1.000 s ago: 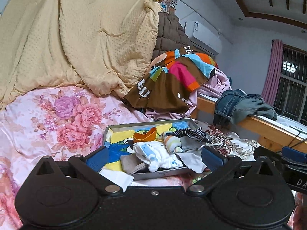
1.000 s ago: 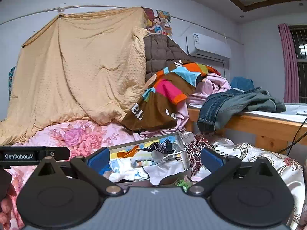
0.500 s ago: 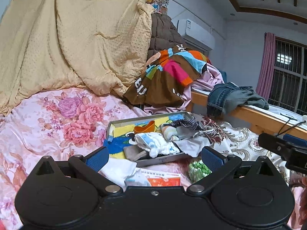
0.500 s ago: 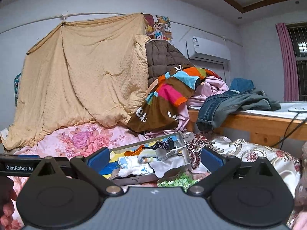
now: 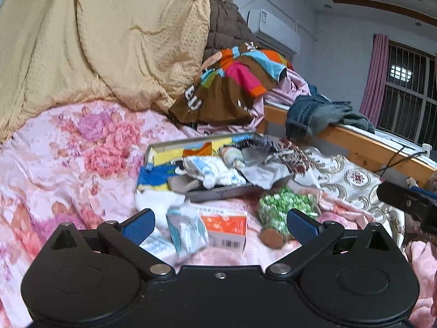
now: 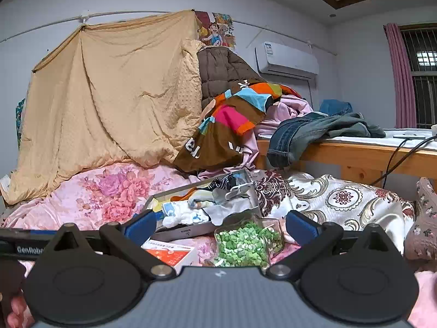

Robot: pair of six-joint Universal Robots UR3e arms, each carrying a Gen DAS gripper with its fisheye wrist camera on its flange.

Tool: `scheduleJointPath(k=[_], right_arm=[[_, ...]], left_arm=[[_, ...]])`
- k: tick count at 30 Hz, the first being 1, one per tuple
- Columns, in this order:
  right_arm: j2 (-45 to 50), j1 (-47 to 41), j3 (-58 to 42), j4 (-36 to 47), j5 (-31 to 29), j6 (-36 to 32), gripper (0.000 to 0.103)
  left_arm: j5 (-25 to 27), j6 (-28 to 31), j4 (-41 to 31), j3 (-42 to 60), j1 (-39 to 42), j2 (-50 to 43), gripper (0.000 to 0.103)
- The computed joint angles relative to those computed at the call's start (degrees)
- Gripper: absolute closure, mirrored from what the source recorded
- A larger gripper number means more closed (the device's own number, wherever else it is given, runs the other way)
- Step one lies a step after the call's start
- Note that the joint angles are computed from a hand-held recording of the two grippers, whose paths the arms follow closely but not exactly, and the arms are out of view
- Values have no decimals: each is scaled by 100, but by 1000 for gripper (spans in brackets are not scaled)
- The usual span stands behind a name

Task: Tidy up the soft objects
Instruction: 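Move the left tool toward the white tissue while the right tool approaches the bagged mask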

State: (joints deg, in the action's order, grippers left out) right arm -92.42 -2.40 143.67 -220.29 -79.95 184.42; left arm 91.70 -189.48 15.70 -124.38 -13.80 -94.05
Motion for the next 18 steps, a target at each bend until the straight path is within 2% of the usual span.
scheduleJointPath(k=[11,18], right_arm=[[419,400,23,-10,-355,-132,0],[556,587,-57,104,-463,-224,0]], left_arm=[[-419,137,-2,-509,223,74,1],[-794,332,-272,-825,592,377,1]])
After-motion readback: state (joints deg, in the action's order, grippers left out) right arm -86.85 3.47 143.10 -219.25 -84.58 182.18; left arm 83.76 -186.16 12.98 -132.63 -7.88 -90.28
